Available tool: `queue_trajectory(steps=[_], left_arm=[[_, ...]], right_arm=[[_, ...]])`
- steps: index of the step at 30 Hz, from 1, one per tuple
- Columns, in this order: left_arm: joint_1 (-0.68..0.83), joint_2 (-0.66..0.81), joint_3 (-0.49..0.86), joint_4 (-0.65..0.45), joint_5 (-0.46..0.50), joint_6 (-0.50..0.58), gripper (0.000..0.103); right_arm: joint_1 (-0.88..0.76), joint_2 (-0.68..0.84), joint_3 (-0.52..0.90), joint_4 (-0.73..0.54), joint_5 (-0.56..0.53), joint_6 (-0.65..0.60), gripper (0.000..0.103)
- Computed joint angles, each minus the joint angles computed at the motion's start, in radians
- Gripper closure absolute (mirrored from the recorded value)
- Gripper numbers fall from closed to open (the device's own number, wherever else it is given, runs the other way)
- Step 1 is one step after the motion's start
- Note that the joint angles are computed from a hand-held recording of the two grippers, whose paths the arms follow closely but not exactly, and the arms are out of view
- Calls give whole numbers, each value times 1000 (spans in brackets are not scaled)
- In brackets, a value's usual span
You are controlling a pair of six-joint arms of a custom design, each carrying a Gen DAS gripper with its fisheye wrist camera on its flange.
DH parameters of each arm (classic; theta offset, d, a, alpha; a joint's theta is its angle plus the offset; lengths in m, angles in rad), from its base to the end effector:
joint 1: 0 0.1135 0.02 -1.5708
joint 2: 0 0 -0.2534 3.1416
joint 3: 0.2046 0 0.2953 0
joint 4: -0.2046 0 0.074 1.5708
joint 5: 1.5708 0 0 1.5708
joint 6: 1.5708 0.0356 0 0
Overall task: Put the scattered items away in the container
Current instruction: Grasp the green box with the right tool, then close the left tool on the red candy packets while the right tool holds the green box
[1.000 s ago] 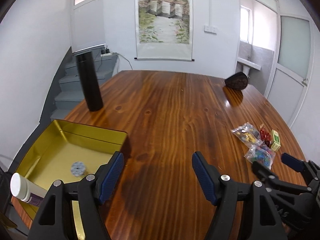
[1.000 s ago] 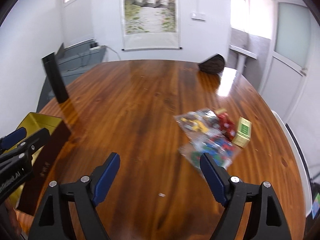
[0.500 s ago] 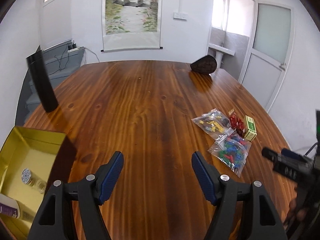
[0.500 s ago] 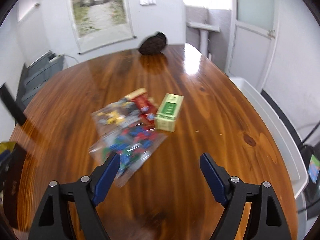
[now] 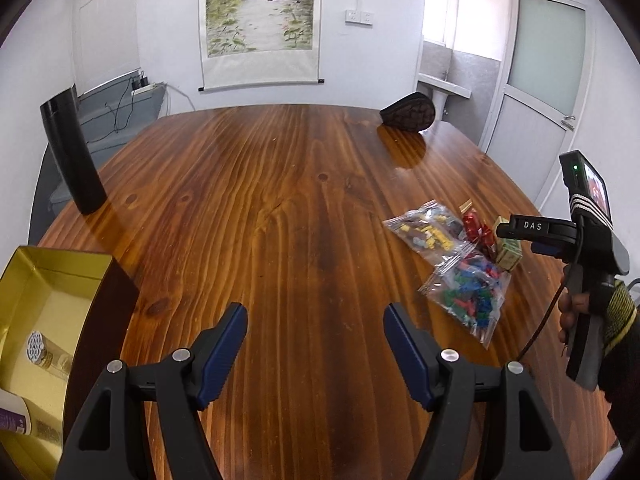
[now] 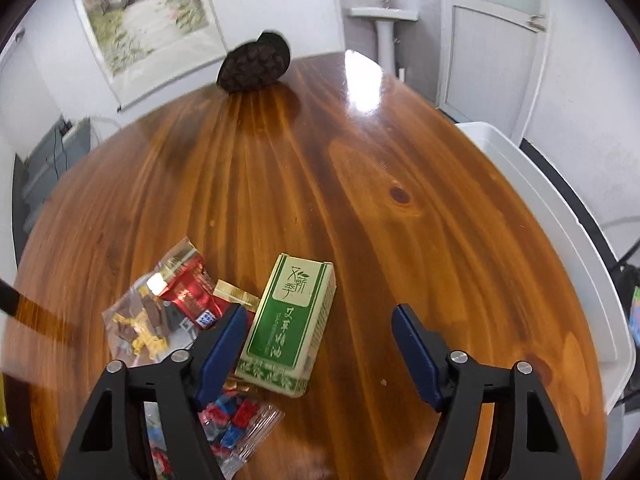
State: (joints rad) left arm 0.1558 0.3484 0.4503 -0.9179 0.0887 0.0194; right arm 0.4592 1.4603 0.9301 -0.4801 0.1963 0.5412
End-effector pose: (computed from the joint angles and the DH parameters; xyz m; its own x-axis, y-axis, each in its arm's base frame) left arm 0.1372 0.0184 0.2094 -0.7213 -0.0937 -0.6863 -0.0806 0.9954 -0.0512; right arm 0.2987 0.1399 0.1786 -0.8268 0.1549 -0.5407 0.0982 0.9863 0.1323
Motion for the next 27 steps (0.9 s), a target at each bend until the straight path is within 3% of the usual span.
queue_trajectory(steps=[3,4,6,7,9,21,27], left_arm=[[7,16,3,12,4,1,31],[3,22,6,17,5,0,31],[-5,36,12,31,14,-2,31],[-12,47,16,42,24,-2,31],[-46,86,28,76,32,-10,31],[-346,517,167,354,-46,-80,31],[-408,786,304,448,-22,-73,31]], right_arm=[[-4,14,3,-10,-24,-19,35],[-4,16,2,-16,-29,-23,46],[8,-9,-24,-26,-13,-45,52],[20,-23,-34,-40,5,-55,64],[38,-77,-76,-55,9,-64,71],[109,-341,-252,-154,38,0,70],[111,-421,-286,-181,65,26,48]])
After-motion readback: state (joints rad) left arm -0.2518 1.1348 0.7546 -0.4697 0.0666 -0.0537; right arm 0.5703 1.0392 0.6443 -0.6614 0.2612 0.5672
